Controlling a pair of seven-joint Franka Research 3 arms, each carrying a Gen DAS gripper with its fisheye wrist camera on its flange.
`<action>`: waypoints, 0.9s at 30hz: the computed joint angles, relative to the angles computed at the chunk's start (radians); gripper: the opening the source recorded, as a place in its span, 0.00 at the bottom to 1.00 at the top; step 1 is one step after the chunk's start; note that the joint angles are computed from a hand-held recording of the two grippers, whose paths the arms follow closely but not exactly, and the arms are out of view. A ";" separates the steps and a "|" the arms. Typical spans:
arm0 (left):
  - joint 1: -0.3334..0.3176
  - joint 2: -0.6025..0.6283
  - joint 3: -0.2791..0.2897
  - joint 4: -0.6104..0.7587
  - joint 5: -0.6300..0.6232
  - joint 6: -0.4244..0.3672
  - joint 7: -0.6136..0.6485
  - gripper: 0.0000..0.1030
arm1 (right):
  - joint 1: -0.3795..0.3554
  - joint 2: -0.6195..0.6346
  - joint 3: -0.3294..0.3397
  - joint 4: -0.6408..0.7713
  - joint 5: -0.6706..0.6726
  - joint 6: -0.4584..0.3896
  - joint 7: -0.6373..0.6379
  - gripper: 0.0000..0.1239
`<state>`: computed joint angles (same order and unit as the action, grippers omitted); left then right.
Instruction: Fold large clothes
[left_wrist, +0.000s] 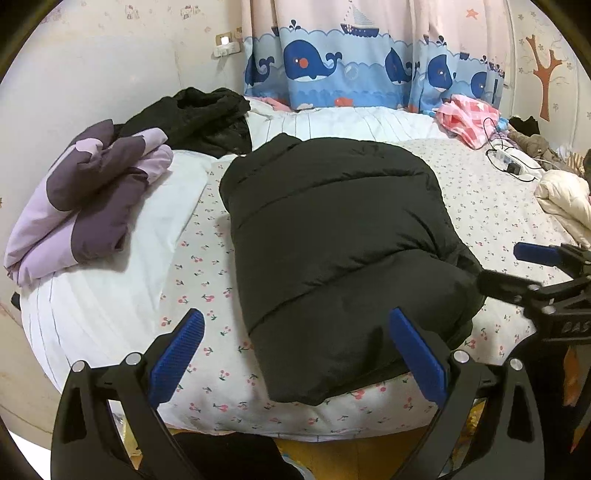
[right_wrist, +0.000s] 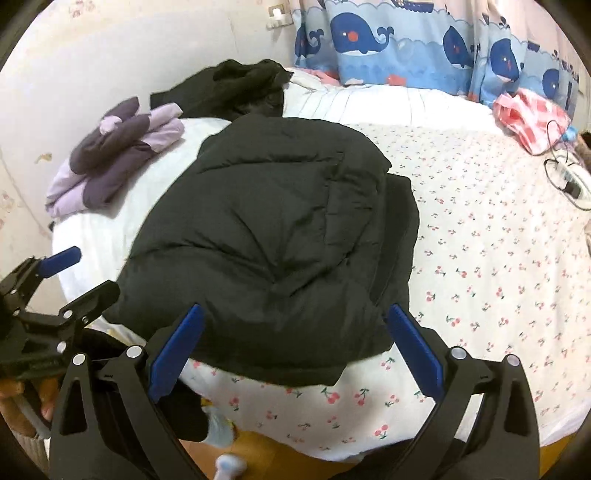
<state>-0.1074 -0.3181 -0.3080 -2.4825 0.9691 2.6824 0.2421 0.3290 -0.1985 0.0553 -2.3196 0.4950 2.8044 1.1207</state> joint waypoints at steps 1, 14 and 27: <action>-0.003 0.006 0.002 0.007 -0.012 0.000 0.002 0.93 | -0.012 0.018 0.008 0.018 -0.030 -0.010 0.030 0.77; -0.026 0.002 0.003 0.018 -0.095 -0.037 0.002 0.93 | -0.025 -0.016 0.023 -0.008 -0.258 -0.028 0.257 0.77; -0.084 -0.053 0.040 -0.024 -0.301 -0.062 0.136 0.93 | -0.084 -0.113 0.101 -0.052 -0.408 -0.076 0.404 0.77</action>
<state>-0.1916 -0.3712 -0.2675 -2.5062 0.6679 2.6209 0.3778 0.2450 -0.3115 0.1563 -2.3716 0.0868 2.7288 1.5243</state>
